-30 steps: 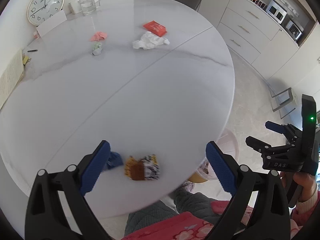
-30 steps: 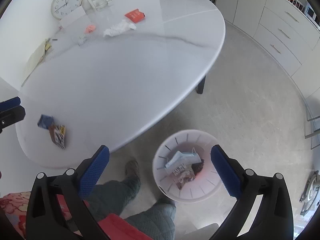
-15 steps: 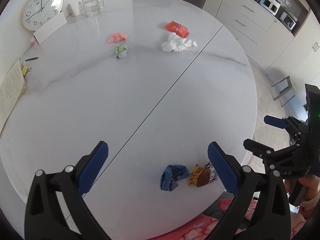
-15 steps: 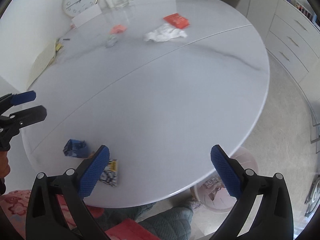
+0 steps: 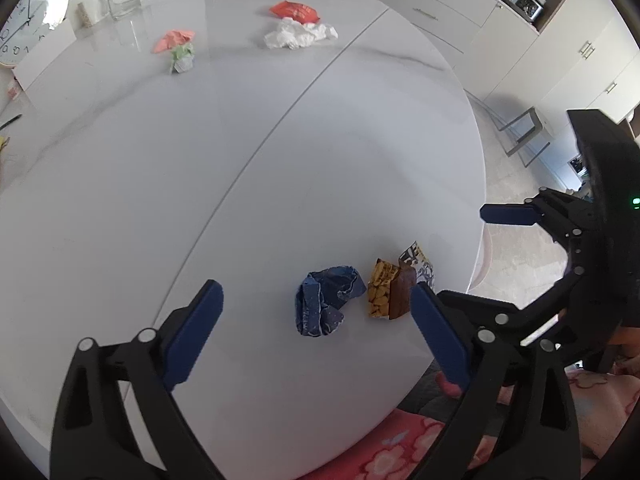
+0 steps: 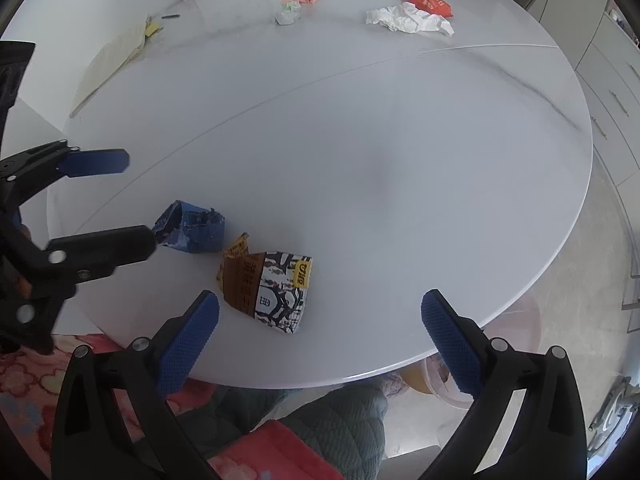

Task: Collect trash
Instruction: 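Grasp the blue crumpled cloth with the left gripper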

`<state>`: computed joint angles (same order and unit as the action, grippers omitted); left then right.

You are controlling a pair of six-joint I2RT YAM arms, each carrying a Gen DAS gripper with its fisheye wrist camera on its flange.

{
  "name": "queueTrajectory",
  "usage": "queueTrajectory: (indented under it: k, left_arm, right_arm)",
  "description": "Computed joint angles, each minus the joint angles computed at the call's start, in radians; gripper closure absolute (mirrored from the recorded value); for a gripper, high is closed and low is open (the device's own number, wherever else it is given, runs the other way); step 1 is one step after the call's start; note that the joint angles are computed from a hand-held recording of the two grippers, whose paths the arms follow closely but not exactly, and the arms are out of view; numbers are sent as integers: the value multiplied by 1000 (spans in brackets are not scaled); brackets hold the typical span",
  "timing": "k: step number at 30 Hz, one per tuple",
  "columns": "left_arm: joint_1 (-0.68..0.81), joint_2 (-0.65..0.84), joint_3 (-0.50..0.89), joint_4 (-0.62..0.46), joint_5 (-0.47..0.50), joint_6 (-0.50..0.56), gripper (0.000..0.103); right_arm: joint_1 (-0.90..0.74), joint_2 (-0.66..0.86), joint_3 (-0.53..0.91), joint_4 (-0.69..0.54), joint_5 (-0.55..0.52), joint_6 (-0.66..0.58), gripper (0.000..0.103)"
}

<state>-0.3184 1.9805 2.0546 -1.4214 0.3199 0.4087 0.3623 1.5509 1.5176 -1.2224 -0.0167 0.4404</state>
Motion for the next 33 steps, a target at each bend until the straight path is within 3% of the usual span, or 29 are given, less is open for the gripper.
queueTrajectory:
  k: [4,10,30,33]
  left_arm:
    - [-7,0,-53,19,9,-11,21]
    - [-16,6,-93,36,18,-34,39]
    - [-87,33,-107,89,-89,-175,41]
    - [-97,31,-109,99,-102,-189,51]
  right_arm:
    - [10,-13,-14,-9,10,13,3]
    - [22,-28,-27,-15,24,13,3]
    - [-30,-41,-59,-3,-9,-63,2]
    - [-35,-45,-62,-2,-13,-76,2]
